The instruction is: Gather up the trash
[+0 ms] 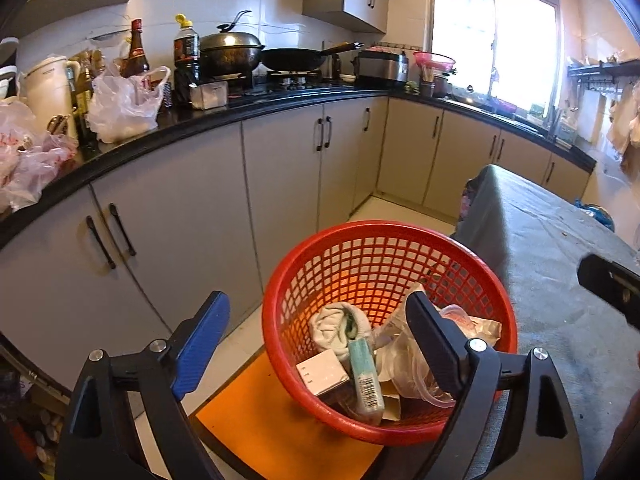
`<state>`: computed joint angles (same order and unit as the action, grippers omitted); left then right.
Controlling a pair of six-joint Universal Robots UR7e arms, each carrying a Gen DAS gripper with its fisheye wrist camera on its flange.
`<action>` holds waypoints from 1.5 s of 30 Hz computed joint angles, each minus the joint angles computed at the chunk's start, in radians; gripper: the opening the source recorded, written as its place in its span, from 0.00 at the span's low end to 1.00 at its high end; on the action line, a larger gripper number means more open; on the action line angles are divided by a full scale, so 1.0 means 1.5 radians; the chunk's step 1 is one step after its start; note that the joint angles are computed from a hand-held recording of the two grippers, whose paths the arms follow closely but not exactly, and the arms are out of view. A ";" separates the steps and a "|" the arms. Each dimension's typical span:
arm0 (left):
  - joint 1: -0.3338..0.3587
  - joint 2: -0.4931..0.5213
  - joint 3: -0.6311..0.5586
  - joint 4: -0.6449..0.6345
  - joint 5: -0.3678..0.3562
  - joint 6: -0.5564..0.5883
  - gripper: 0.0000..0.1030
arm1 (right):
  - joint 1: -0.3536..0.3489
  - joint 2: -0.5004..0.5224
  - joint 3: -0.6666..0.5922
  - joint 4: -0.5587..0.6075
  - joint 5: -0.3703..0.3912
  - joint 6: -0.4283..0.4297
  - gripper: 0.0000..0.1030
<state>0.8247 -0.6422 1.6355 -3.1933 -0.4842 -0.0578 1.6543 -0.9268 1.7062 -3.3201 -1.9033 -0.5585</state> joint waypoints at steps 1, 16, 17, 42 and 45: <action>-0.002 0.001 -0.001 0.008 0.012 -0.007 0.87 | 0.003 0.004 0.001 -0.016 -0.017 -0.015 0.96; -0.047 0.013 0.024 -0.031 0.123 0.016 0.97 | 0.014 -0.003 0.043 -0.123 -0.105 -0.109 1.00; -0.050 0.012 0.027 -0.023 0.129 0.010 0.97 | 0.014 -0.006 0.049 -0.132 -0.108 -0.114 1.00; -0.179 0.030 0.149 -0.018 0.137 -0.061 0.97 | -0.036 -0.197 0.331 -0.358 -0.167 -0.142 1.00; -0.185 0.035 0.153 0.003 0.133 -0.080 0.97 | -0.042 -0.216 0.344 -0.361 -0.161 -0.139 1.00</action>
